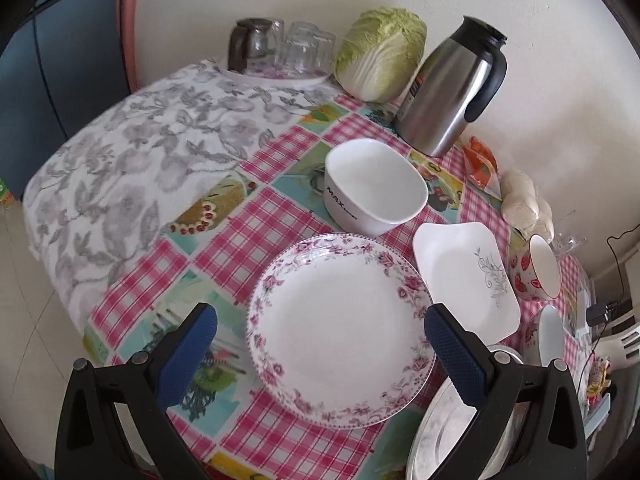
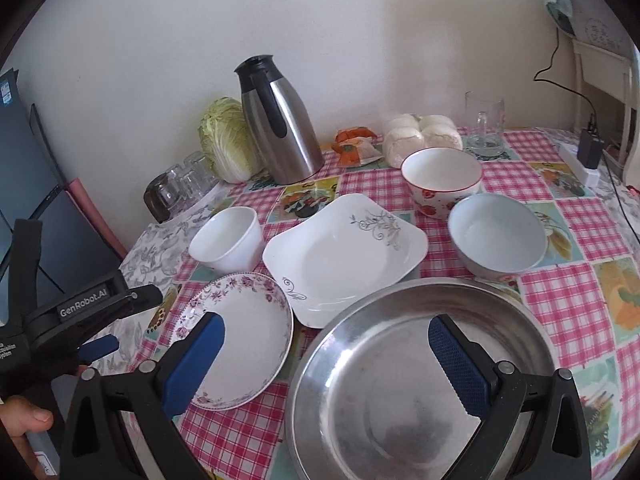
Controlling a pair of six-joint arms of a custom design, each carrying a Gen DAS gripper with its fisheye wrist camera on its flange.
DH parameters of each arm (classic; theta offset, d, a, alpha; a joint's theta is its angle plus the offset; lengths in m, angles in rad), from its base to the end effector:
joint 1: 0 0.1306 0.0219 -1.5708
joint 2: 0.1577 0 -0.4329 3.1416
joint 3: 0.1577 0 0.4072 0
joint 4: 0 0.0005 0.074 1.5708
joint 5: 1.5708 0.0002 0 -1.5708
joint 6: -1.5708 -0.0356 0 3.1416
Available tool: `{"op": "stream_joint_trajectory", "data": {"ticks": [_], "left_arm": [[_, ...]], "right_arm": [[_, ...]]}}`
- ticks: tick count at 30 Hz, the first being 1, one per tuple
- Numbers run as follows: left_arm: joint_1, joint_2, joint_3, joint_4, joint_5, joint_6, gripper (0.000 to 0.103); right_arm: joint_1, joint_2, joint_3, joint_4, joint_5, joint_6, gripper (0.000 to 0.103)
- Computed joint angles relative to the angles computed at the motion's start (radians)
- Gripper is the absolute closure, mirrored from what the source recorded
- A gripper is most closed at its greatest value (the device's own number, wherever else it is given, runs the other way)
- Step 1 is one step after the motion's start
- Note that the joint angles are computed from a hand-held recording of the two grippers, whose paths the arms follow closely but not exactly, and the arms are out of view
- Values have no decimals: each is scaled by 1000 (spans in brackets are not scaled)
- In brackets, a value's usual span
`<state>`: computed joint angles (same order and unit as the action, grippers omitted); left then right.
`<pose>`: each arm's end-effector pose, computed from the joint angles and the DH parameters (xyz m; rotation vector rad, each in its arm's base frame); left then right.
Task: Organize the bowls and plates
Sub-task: 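Move the right gripper to the rim of the pink-floral plate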
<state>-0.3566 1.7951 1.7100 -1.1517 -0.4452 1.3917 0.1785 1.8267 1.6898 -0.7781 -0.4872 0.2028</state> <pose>0.5896 -0.2038 0.3974 -1.3676 2.2024 0.0413 0.6500 0.1337 0.3877 -0.6596 2.3378 0.5915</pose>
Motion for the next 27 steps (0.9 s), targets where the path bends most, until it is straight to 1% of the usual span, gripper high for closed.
{"op": "stream_joint_trajectory", "data": {"ticks": [1, 3, 6, 10, 13, 15, 17, 18, 19, 21, 22, 23, 24, 26, 27], "left_arm": [[12, -4, -13, 17, 25, -18, 0], [38, -4, -26, 12, 66, -25, 0], [71, -9, -57, 17, 110, -34, 0], [96, -24, -100, 12, 123, -24, 0], [105, -40, -137, 35, 137, -25, 0], [112, -51, -167, 73, 158, -27, 0], [118, -55, -186, 98, 181, -35, 2], [120, -56, -192, 103, 188, -38, 5], [121, -54, -194, 105, 196, -38, 7], [124, -57, -208, 122, 209, -43, 8], [125, -59, -215, 132, 217, -44, 11], [127, -61, -222, 144, 226, -47, 14], [129, -61, -227, 155, 236, -52, 19], [133, -57, -233, 173, 253, -64, 24], [135, -54, -234, 179, 262, -69, 28]], "right_arm": [[13, 5, 2, 4, 23, 1, 0], [35, 20, 14, -1, 52, 9, 0], [58, 49, 46, -39, 52, 27, 0], [82, 78, 68, -68, 54, 62, 0], [92, 102, 84, -96, 61, 52, 1], [96, 113, 88, -111, 59, 37, 15], [101, 121, 94, -125, 62, 33, 21], [102, 120, 90, -119, 60, 29, 23], [102, 120, 87, -116, 51, 27, 24], [103, 121, 86, -117, 35, 28, 30], [104, 121, 85, -116, 36, 30, 32], [106, 122, 85, -117, 37, 35, 38], [107, 127, 89, -128, 30, 43, 45], [106, 141, 103, -162, 8, 47, 52], [108, 144, 103, -164, 14, 43, 53]]}}
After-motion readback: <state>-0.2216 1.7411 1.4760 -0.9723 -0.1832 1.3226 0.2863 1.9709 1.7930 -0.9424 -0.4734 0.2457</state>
